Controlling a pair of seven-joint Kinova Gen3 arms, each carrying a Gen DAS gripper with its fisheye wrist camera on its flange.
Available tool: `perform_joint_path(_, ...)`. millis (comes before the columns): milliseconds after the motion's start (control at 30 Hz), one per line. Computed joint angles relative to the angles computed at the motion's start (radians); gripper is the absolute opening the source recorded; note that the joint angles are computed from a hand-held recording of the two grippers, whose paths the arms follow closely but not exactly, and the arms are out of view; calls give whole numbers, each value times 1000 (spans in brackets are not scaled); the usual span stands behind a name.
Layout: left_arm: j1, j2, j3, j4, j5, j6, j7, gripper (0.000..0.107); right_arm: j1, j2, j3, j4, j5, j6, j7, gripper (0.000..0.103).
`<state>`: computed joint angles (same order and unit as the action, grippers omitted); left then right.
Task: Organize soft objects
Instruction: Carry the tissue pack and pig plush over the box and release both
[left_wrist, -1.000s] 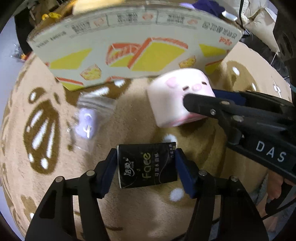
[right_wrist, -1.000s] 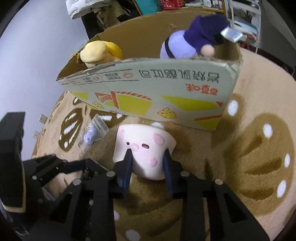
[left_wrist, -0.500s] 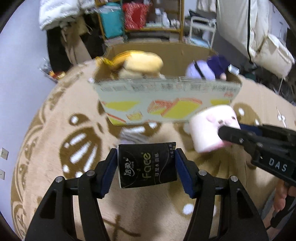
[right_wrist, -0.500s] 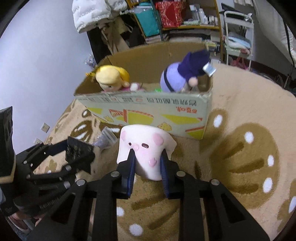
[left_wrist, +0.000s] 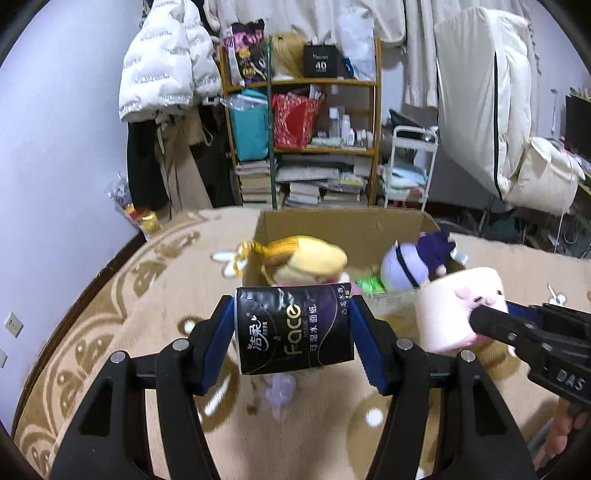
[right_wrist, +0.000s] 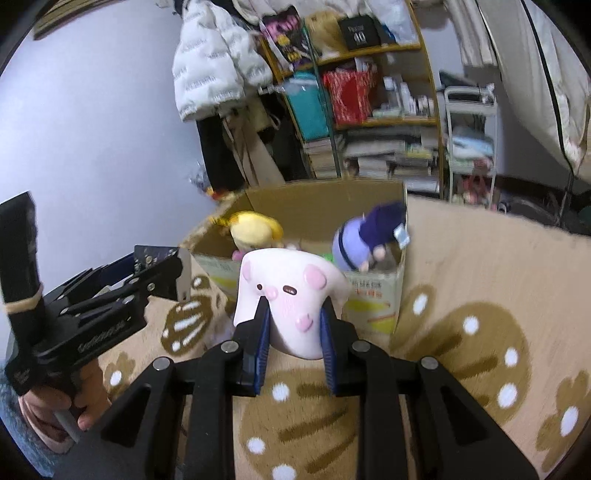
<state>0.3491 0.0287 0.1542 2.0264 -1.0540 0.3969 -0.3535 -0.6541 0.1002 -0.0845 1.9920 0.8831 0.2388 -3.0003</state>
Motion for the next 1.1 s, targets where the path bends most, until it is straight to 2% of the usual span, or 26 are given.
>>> perform_joint_path(67, 8, -4, -3, 4, -73, 1, 81, 61, -80, -12, 72, 1, 81, 13, -76, 26)
perform_joint_path(133, 5, -3, 0, 11, -139, -11, 150, 61, -109, -16, 95, 4, 163, 20, -157, 26)
perform_joint_path(167, 1, 1, 0, 7, -155, -19, 162, 61, -98, -16, 78, 2, 203, 31, -198, 26)
perform_joint_path(233, 3, 9, 0, -1, -173, -20, 169, 61, -38, -14, -3, -7, 277, 77, -268, 26)
perform_joint_path(300, 11, 17, -3, -8, -235, -13, 208, 61, -13, -14, -47, -17, 303, 120, -292, 26)
perform_joint_path(467, 7, 32, -16, -21, -305, -36, 239, 61, 4, -13, -89, -25, 396, 192, -366, 26)
perform_joint_path(667, 3, 46, -24, -20, -531, -51, 417, 61, 21, 12, -101, -47, 534, 212, -443, 26)
perform_joint_path(733, -5, 55, -17, -28, -571, -51, 443, 61, 26, 27, -104, -54, 596, 219, -487, 26)
perform_joint_path(833, -21, 76, -13, -48, -587, -72, 440, 61, 24, 58, -114, -58, 691, 258, -596, 26)
perform_joint_path(967, -27, 113, -16, -75, -582, -92, 417, 61, 48, 102, -122, -76, 708, 225, -600, 26)
perform_joint_path(1033, -29, 126, -22, -89, -524, -113, 350, 62, 54, 116, -120, -82, 696, 211, -587, 26)
perform_joint_path(1100, -72, 148, 8, -106, -459, -147, 269, 62, 66, 125, -114, -82, 706, 183, -603, 27)
